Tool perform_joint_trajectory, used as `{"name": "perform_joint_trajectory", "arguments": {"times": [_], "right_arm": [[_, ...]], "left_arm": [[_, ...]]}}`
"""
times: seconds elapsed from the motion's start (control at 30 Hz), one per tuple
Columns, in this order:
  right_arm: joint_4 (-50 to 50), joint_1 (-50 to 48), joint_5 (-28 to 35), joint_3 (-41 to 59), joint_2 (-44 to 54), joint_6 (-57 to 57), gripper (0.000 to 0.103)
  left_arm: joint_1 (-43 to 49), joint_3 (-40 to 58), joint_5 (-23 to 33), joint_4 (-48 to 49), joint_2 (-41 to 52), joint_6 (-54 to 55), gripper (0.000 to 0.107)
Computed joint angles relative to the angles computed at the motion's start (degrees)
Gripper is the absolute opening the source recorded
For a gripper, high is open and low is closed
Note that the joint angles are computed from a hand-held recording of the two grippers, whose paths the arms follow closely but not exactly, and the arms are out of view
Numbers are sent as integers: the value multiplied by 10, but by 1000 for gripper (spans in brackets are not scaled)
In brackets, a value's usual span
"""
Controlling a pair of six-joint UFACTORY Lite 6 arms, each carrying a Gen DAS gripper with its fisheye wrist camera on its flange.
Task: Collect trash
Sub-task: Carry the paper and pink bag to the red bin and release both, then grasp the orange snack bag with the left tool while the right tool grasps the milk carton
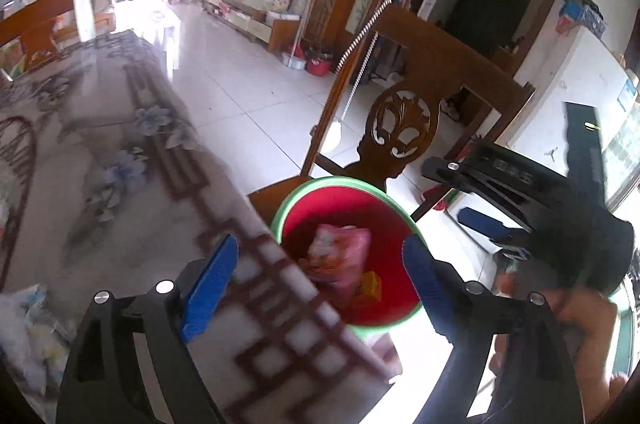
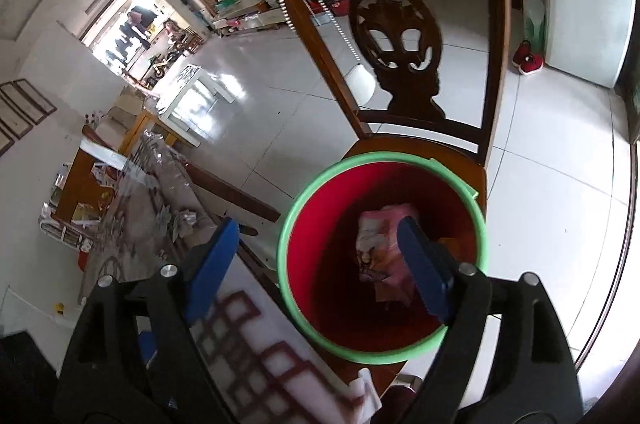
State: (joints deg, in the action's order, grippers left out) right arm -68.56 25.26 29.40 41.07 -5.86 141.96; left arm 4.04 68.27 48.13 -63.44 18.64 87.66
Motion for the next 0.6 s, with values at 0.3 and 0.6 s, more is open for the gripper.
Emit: {"name": "perform_joint_trajectory", "arguments": {"times": [0.3,0.6], "right_arm": [[50,43,11,129,100,-111,85],[119,101,24,303,224,-284,86]], "left_arm": [[165,4,75,12,-30,13,83],[319,251,96,64,144,-41,83]]}}
